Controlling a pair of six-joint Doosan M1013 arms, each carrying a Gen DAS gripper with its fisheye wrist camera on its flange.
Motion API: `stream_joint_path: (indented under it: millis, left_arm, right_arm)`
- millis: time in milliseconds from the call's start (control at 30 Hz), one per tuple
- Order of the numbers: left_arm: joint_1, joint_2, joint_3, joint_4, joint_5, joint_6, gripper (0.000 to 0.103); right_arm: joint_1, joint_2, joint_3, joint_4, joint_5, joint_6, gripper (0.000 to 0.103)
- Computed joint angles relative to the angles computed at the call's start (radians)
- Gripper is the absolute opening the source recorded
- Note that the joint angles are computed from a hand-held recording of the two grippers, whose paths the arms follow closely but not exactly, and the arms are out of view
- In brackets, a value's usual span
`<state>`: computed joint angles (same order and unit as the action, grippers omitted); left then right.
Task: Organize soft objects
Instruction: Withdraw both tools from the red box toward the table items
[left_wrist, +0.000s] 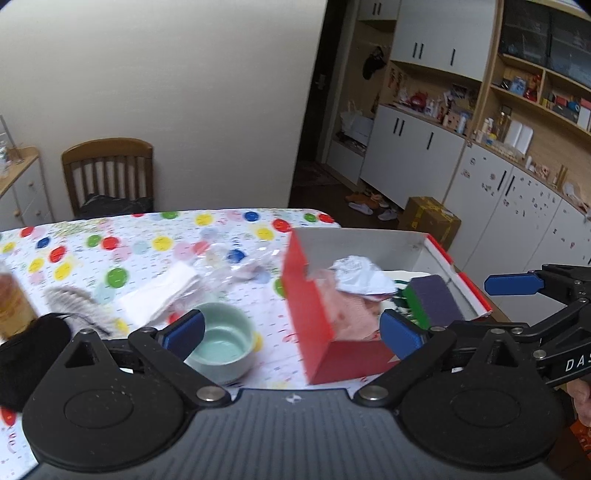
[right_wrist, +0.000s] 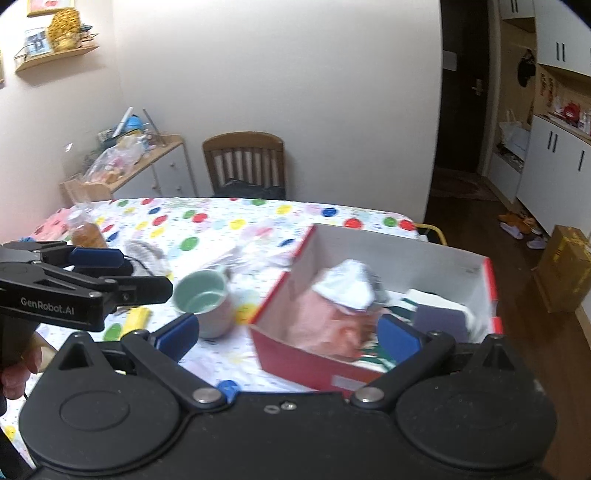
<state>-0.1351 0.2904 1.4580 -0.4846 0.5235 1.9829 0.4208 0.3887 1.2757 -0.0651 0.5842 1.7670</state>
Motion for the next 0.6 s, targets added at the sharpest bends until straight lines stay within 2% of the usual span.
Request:
stream_joint_path:
  millis: [167, 300, 467, 600]
  left_arm:
    - [0.054, -0.026, 0.037, -0.048, 0.004, 0.053, 0.102]
    - [0.109, -0.037, 0.062, -0.149, 0.007, 0.181, 0.102]
    - [0.168, -0.040, 0.072, -0.173, 0.015, 0.219, 0.102]
    - [0.220, -0.027, 0.062, -0.236, 0.058, 0.266, 0.102]
  right_arm:
    - [0.045, 0.023, -0.031, -0.034, 0.015, 0.049, 0.103]
    - [0.078, 0.051, -0.067, -0.044, 0.044, 0.067, 0.103]
    - [0.114, 0.089, -0.111, -0.049, 0.078, 0.095, 0.103]
    - [0.140, 0.126, -0.155, -0.048, 0.114, 0.114, 0.103]
